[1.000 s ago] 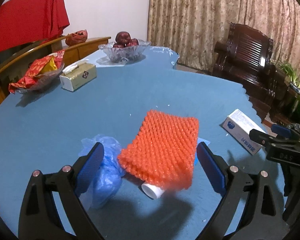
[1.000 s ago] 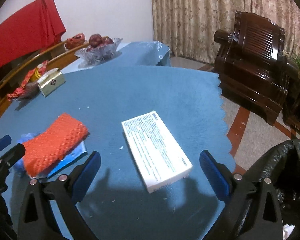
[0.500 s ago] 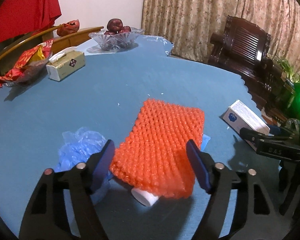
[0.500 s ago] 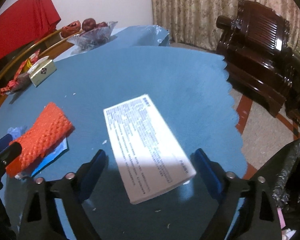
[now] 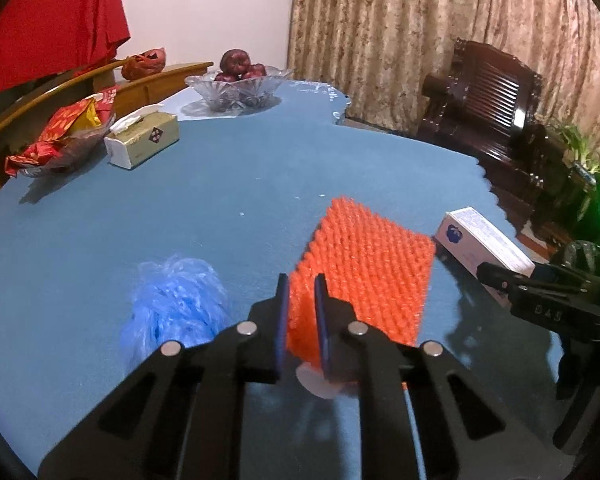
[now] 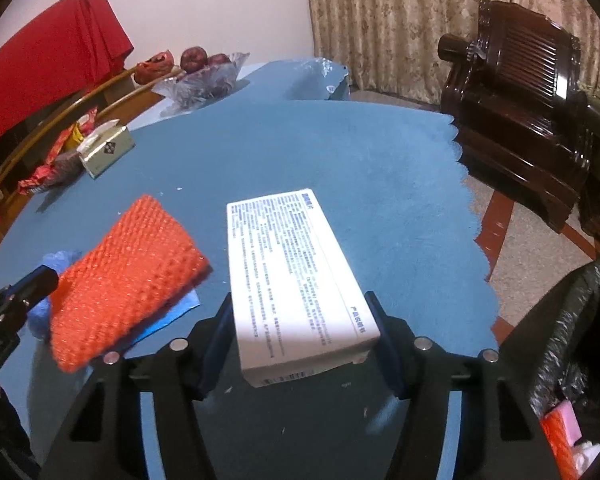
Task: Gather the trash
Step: 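Grasp the white box with the right gripper while the left gripper approaches the orange foam net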
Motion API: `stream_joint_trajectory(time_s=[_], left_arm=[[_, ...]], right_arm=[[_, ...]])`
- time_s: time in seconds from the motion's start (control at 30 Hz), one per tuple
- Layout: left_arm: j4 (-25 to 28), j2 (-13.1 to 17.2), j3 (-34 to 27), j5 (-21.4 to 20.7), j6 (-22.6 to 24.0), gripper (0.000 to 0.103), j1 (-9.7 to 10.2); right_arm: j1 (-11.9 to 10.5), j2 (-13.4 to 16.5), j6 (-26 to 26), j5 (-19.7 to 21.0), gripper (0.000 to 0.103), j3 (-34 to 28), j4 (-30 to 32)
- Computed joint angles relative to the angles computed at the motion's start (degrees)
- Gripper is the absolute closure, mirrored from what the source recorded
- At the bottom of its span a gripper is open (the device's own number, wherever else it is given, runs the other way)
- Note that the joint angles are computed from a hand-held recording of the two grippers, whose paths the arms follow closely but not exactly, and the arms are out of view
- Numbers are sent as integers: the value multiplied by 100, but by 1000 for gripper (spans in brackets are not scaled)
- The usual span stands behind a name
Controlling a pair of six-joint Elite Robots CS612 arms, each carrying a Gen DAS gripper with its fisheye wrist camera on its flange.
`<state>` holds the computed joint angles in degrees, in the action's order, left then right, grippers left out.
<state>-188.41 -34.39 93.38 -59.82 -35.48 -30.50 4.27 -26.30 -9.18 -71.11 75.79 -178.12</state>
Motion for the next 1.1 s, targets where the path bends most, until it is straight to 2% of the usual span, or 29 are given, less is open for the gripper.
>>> stream_joint_trajectory(time_s=[0.03,0.1,0.13,0.23,0.3,0.43,0.47,0.53,0.57,0.63,0.7,0.77,0.8,0.83,1.1], left_arm=[[-5,-6,8,22,24,83,-18],[-67,-6,19,12,64,52,-40],[-75,-1,17,21,61,47,-50],[22,32,-40,-54,88,40,-44],[159,72,-118,-84,154,31,-40],[550,156,-301,-79,352,29,-35],[607,175,-338,-122,388,29,-14],[600,193,-352,-175,408,41,-5],[595,196,-356,-224,420,54,0],[627,194,-355,-217,392,60,0],[592,187,-338,-172,411,70,-5],[526,183,-332,-130,488,83,-13],[500,179,-333,-123,529,96,-13],[483,168,-333,-140,539,101,-8],[124,31,-160,-180,321,103,3]], right_arm=[[5,-29,21,-30,42,44,-30],[-3,-77,80,-40,42,124,-40],[-10,-95,104,-29,42,156,-53],[-36,-151,170,-12,43,283,-142],[-47,-179,193,5,43,339,-146],[-55,-195,200,5,43,374,-123],[-57,-199,200,5,43,382,-118],[-58,-206,200,13,43,392,-113],[-59,-204,196,16,43,393,-123],[-56,-207,196,27,43,399,-138],[-56,-216,205,56,44,409,-157],[-54,-227,204,71,45,425,-191],[-55,-235,205,90,45,434,-213],[-54,-244,210,101,45,445,-233],[-92,-348,193,293,46,579,-408]])
